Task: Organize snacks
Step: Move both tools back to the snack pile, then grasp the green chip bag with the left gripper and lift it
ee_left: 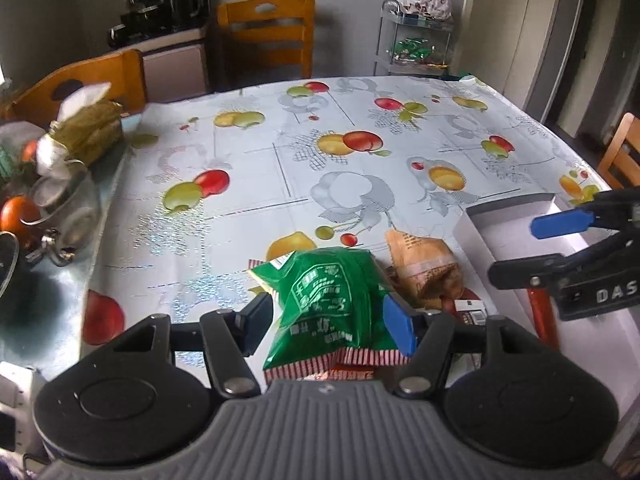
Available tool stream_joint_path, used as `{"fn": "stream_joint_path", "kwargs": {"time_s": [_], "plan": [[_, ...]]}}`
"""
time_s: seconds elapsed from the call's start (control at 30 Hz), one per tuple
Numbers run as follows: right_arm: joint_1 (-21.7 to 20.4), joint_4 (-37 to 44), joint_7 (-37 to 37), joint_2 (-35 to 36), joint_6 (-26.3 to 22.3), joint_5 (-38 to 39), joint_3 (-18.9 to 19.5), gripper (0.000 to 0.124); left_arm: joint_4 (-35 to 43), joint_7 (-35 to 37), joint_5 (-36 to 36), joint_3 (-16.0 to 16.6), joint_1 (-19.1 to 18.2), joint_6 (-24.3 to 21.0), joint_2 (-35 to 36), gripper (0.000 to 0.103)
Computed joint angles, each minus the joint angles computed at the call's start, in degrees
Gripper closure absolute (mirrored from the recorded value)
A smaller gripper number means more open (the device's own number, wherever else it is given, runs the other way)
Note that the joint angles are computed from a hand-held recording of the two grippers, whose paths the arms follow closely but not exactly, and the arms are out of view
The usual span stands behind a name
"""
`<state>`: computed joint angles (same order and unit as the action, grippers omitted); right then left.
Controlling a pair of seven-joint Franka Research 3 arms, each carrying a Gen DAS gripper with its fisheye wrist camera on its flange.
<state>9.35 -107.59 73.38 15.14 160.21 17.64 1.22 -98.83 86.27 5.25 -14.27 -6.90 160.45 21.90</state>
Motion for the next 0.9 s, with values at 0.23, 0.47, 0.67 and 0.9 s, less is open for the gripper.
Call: {"fn": "stream_joint_path", "kwargs": {"time_s": [0.23, 0.47, 0.67, 0.9], "plan": [[0.58, 5.27, -0.31, 4.01, -2.38, -2.98, -0.51, 0.046, 7.79, -0.53, -5.37, -1.53, 0.65, -4.64, 4.85, 0.042], [0.70, 8.85, -0.04, 6.84, -4.75, -4.19, -0.88, 0.046, 15.61, -5.56, 1.63, 2.49, -3.68, -9.73, 9.28, 0.030], [0.46, 11.42, -1.49, 9.04, -6.22, -5.08, -0.84, 0.045, 20.74, -6.12, 4.59, 3.00, -4.98, -14.50, 12.55, 0.027], [-0.45, 14.19, -6.74, 11.48, -7.69, -5.51, -0.01, 0.045, 25.81, -7.06, 5.34, 3.42, -5.78, -19.41, 16.21, 0.021]]}}
